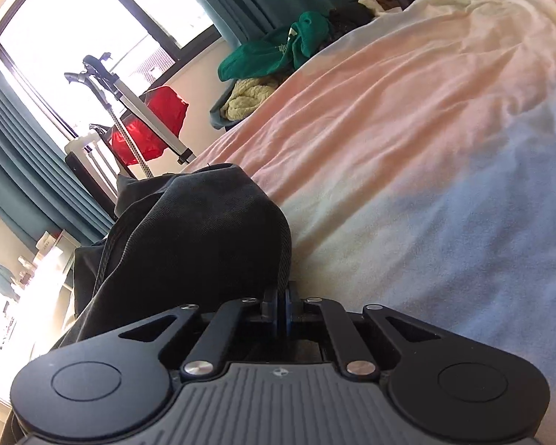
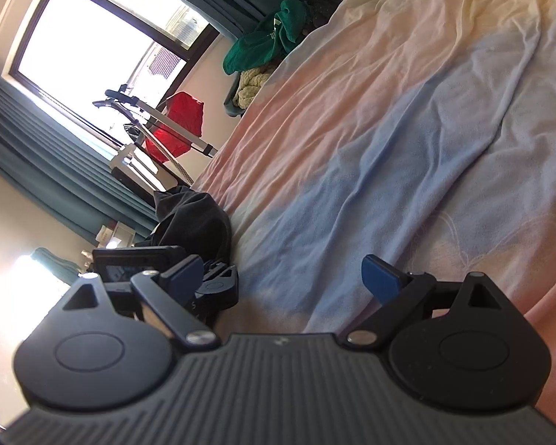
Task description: Fold clothes
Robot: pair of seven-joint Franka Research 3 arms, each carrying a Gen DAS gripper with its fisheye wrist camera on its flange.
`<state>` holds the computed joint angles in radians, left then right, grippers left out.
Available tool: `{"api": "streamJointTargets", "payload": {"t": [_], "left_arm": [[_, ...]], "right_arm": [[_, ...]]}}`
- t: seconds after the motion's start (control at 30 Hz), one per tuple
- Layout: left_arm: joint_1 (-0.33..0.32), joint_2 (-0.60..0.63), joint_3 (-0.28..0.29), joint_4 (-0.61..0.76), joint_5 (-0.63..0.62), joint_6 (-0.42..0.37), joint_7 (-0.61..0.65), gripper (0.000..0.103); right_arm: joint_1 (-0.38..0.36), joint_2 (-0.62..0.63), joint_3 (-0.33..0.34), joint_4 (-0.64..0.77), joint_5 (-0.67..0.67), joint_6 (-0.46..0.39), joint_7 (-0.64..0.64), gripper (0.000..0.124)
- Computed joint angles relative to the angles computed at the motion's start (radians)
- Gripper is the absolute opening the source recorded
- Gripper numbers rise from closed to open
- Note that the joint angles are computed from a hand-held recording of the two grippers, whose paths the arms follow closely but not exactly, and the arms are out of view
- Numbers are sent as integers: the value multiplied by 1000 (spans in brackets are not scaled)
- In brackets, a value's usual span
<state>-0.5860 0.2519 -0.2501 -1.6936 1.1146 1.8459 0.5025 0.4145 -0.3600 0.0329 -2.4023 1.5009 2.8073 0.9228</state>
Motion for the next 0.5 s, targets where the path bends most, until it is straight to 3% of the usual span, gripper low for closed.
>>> {"api": "streamJointTargets", "payload": {"t": [0.17, 0.33, 0.43, 0.5], "left_arm": [[-13, -184, -47, -109, 33, 12, -64, 1], [-3, -452, -151, -275, 47, 6, -157, 1], [-3, -584, -213, -351, -10, -27, -252, 1], [-13, -658, -292, -386, -70, -118, -339, 1]], "right_arm": [[-1, -7, -1, -2, 30, 11, -20, 94], [-1, -34, 13, -15, 29, 33, -14, 94], [6, -60, 28, -35, -59, 50, 31, 94], [19, -88, 23, -58, -109, 40, 56, 94]]}}
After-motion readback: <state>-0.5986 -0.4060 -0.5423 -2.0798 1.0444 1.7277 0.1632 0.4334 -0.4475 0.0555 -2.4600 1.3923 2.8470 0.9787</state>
